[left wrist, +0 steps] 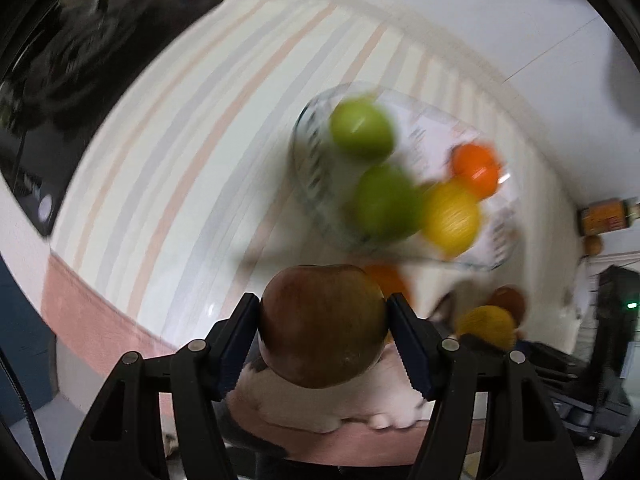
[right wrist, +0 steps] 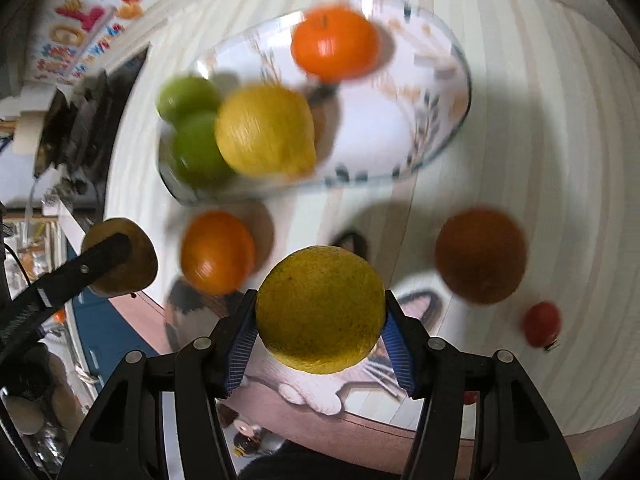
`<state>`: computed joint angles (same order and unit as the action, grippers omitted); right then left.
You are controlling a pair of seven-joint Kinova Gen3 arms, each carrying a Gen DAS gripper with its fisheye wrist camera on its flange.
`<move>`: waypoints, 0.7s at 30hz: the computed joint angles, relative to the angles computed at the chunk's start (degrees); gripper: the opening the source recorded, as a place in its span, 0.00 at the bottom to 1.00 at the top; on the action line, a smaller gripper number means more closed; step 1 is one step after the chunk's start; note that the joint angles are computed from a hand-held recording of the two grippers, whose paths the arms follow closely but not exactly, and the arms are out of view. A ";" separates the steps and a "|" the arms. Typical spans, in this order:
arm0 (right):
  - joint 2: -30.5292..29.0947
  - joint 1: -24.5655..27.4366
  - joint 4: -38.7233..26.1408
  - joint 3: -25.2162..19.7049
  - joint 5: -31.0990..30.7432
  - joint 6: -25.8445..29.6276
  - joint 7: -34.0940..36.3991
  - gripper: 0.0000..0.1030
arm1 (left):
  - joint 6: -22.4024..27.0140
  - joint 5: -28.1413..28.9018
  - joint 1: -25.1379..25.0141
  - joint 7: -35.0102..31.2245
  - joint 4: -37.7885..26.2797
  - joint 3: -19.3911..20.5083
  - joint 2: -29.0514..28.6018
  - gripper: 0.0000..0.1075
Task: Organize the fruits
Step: 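Place the brown fruit and lemon on the floral plate and release both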
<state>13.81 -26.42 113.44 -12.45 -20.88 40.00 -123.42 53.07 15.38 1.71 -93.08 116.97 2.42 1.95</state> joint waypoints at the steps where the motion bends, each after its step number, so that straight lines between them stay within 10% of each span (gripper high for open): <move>1: -0.38 0.26 -0.75 0.44 0.64 0.55 0.01 0.59 | 1.09 0.34 -0.50 -0.98 -2.12 0.16 0.43 0.59; 21: 12.42 5.83 -16.97 4.67 11.62 12.96 6.12 0.59 | 11.48 -13.55 9.54 1.96 -33.33 2.84 27.47 0.59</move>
<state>26.22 -20.59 96.47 -7.78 -9.27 52.96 -117.31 64.54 1.83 11.25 -91.12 83.64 5.26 29.43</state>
